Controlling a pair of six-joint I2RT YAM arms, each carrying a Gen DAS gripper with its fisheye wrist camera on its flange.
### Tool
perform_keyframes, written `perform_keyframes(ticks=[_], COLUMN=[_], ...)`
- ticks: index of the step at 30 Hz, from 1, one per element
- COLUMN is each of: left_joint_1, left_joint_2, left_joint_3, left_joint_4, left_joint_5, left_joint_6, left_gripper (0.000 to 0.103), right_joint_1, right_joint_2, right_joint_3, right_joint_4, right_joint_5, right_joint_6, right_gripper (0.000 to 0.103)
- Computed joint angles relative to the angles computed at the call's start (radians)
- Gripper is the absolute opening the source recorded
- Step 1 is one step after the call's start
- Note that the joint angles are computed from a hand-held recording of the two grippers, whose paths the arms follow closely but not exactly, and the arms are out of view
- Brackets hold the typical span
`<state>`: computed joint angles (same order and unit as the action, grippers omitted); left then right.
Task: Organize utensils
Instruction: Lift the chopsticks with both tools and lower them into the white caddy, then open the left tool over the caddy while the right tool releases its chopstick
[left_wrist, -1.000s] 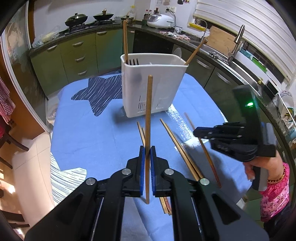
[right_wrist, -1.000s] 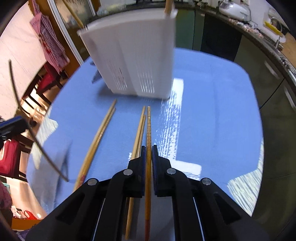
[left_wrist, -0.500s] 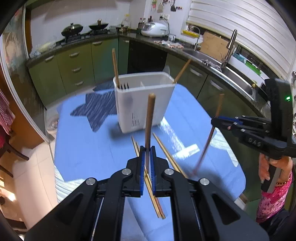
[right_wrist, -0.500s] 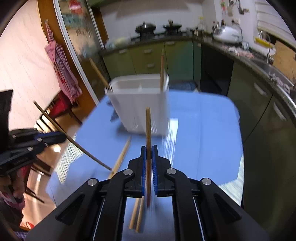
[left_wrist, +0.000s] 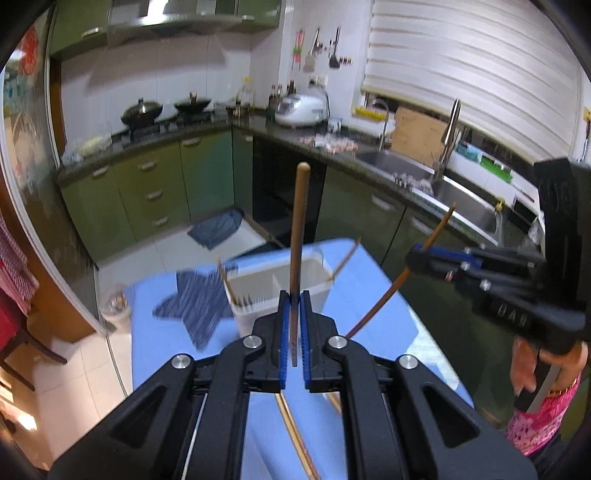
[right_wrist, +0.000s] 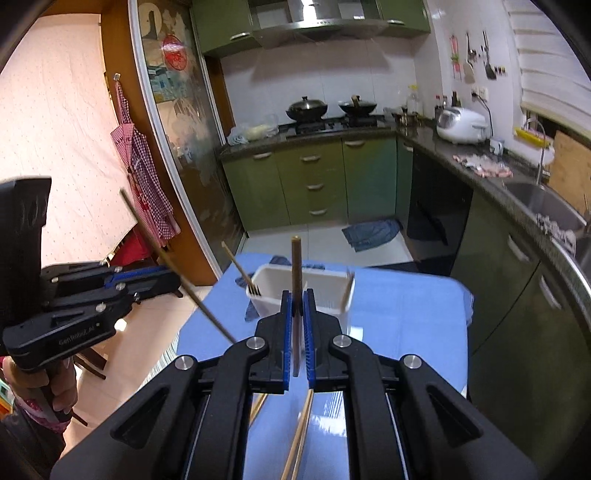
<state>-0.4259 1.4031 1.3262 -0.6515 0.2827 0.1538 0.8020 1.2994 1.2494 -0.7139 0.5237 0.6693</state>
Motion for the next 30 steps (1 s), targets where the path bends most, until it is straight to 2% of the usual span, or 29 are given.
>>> perform_keyframes(ticks=[6,12,16,22,24,26,30], left_joint_1=[-0.019,-0.036,-0.048,-0.058,-0.053,-0.044,-0.012], left_joint_2=[0.095,0.214,0.314,0.42,0.405,0.361,0.243], left_joint_3=[0.158,0.217,0.248,0.242,0.206,0.154,0.04], left_joint_4=[0.013,0.1,0.128,0.139,0.155,0.174,0.186], left_joint_5=[-0.024,-0.104,-0.145,-0.17,-0.168,-0.161,-0.124], left_joint_6=[-0.055,-0.08,-0.083,-0.076,-0.07,-0.07,-0.045], left_gripper=[0.006,0.006,0.006,0.006,0.012,0.034,0.038], right_joint_1=[-0.036,-0.111,-0.171,-0.248,-0.261,-0.266,-0.272], right_joint_2=[0.068,0.139,0.199,0.294,0.321,0.34,0.382], right_joint_3=[0.198,0.337,0.373,0.337,0.314,0.286,0.251], right_joint_4=[-0.062,-0.056,-0.047,0.01,0.037,0.068,0.115], right_joint_5=[0.015,0.002,-0.01,-0.07,-0.09,-0.1,-0.119], right_joint_6=[-0.056,-0.107,-0.12,-0.115,-0.113,-0.112,-0.118], right_gripper=[0.007,0.007,0.007,0.007,0.007,0.007,0.007])
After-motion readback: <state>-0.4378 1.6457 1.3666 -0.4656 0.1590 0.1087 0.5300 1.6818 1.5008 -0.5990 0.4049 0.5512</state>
